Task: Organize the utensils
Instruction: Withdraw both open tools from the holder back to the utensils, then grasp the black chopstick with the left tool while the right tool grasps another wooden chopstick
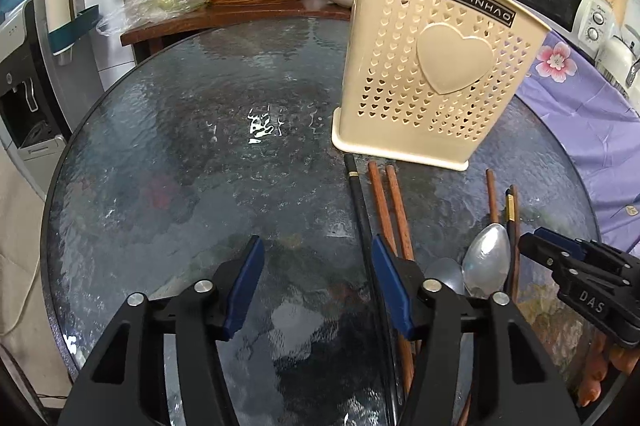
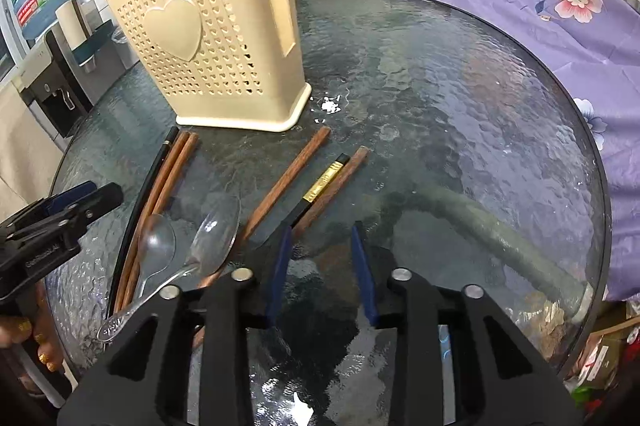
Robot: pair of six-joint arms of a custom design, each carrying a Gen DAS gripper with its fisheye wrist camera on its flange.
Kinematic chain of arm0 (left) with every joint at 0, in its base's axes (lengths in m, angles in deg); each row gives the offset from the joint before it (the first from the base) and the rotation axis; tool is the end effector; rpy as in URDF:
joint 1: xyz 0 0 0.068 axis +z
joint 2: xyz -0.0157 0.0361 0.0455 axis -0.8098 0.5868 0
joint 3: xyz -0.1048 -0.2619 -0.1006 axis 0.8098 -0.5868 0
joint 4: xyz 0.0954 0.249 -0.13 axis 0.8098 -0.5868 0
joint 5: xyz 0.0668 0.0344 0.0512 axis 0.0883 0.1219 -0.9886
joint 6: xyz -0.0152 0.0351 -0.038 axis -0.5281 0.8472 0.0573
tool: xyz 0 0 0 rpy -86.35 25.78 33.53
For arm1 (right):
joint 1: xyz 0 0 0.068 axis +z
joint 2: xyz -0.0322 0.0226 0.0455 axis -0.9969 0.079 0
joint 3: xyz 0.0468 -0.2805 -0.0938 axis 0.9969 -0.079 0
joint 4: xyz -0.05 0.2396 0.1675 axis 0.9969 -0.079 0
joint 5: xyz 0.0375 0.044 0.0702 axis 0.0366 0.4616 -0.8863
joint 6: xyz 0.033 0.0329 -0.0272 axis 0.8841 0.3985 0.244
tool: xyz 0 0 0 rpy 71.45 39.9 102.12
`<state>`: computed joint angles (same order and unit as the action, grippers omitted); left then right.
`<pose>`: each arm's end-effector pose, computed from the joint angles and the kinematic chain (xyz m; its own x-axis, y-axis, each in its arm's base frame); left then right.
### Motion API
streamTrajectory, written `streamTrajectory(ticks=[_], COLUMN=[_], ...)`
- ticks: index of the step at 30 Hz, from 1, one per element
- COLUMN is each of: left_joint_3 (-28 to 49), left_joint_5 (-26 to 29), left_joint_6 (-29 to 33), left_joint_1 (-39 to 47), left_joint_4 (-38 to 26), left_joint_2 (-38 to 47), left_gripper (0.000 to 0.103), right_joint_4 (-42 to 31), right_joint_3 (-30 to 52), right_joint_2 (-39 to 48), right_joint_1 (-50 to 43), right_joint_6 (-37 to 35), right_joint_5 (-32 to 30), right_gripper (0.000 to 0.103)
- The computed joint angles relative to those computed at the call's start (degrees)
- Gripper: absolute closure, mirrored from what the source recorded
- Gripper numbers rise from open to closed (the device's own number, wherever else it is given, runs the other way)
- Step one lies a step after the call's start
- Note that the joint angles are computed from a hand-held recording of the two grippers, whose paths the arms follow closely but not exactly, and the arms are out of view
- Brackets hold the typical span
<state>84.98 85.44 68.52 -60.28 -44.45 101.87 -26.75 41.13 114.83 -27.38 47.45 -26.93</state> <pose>0.2493 -0.0381 0.1169 -0.7108 0.2823 -0.6443 0.4498 0.8866 -0.1078 0.1787 0.2518 0.1250 -0.7688 0.3041 -0.5625 0.2825 0.9507 0.1279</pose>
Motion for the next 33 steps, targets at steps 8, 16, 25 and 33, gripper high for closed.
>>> streamTrajectory(ticks=[8,16,25,33], left_joint_3=[1.4,2.0,2.8,4.1], left_joint_5=[-0.6,-0.8,-0.6,-0.5], left_joint_6=[-0.3,-0.5,-0.2,-0.6], left_joint_1=[-1.5,-1.7,-1.0,-0.9], left_joint_4=[0.3,0.5,0.4,0.3], left_joint_2=[2.2,3.5,4.2,5.6], left_gripper=[0.051,0.051,0.051,0.051], right_joint_4=[5.9,5.1,3.6,13.6], right_joint_3=[-4.8,-2.4,-4.8,-11.8], right_joint_2=[-3.9,-2.4,-5.0,-10.5], right_joint_1=[-4.1,-5.5,-6.3,-11.4], right_joint_6=[-0.6,-2.9,-7.6,-6.5], right_joint_5=[-4.5,-4.9,-7.7,-13.4], right_gripper=[0.080,0.081,0.088,0.091])
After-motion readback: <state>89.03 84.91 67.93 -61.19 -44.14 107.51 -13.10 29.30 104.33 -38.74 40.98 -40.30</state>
